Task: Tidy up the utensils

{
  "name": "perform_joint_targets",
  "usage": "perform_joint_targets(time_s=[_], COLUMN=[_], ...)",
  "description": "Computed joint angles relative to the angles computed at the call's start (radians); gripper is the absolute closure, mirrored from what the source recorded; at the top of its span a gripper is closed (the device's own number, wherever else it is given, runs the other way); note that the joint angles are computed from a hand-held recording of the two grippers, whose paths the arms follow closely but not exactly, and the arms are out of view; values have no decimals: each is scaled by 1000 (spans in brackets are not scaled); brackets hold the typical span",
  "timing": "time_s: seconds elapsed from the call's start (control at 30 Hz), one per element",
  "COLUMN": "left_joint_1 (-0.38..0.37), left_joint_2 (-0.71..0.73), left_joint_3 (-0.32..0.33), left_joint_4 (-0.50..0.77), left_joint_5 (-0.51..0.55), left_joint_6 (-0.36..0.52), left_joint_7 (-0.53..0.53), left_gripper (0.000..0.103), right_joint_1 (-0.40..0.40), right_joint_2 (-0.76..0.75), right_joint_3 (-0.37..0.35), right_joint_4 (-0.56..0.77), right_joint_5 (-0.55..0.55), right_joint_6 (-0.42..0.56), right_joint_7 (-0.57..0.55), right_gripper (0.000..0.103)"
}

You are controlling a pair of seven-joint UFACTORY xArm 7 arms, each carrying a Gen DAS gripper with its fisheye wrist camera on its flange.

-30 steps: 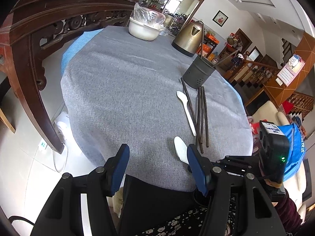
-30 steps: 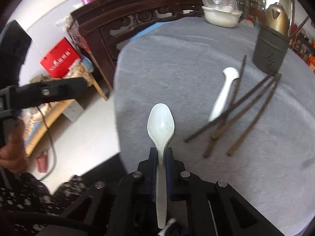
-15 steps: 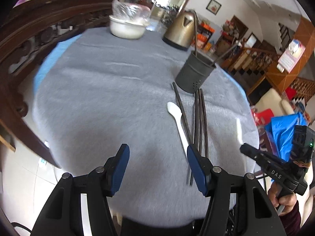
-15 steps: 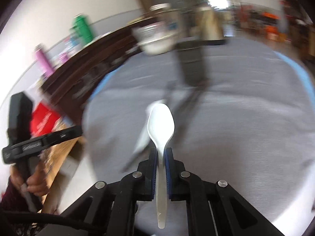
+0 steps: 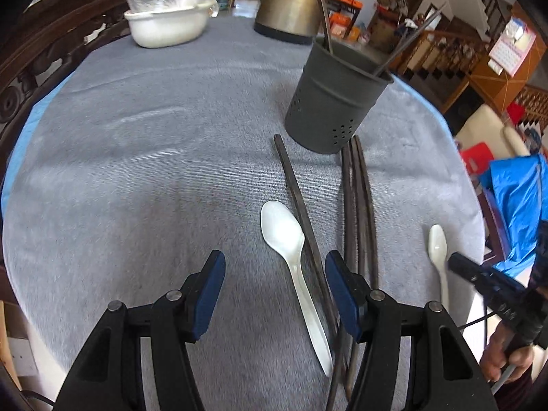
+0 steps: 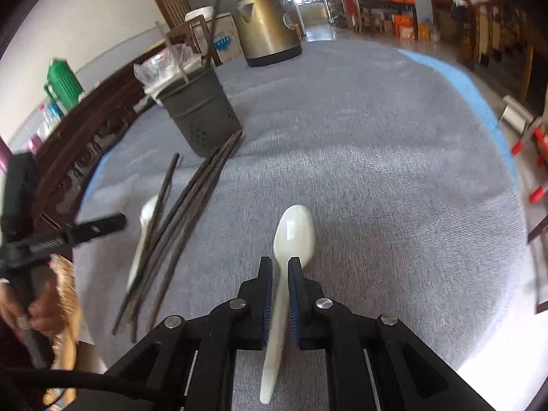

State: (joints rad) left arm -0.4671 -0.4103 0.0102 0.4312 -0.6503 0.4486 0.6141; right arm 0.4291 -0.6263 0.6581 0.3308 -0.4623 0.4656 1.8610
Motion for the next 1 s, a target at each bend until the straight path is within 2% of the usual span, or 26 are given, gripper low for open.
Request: perform_joint_targets(time_s=[0.2,0.27,0.37,0.53,0.73,0.93,1.0], left_joint_1=[4,6,7,52,56,73,70], left_joint_2=[52,60,52,28,44,114,130], left_joint_3=[-13,-19,-9,-17,-17,-80,-82], left_joint_4=[16,15,9,9,53,101,111], left_joint_5=[26,34,43,128,148,231,231], left_joint_6=[-33,-48,-47,-1,17,22,18], left_joint_7=[15,19,55,34,30,-42,-51], left_gripper=[42,52,57,57,55,55,55], right_joint_1=[-23,-41,-70,-80,-60,-26,-21], right_joint_2=[-33,-16,38,69,51,13,-5], right_joint_3=[-66,-76,-84,-78,-95,-118,-120], right_joint_4=[-70,-63,-33,-2,-7,-28,-39], right_joint_5=[8,16,25,43,62,93,104], right_joint_6=[-103,-120,-140,-99,-72,-63,-68], right_joint_7=[-41,-74,-128,-155,-166,-185,-186], right_gripper=[89,88,83,81,79,79,79])
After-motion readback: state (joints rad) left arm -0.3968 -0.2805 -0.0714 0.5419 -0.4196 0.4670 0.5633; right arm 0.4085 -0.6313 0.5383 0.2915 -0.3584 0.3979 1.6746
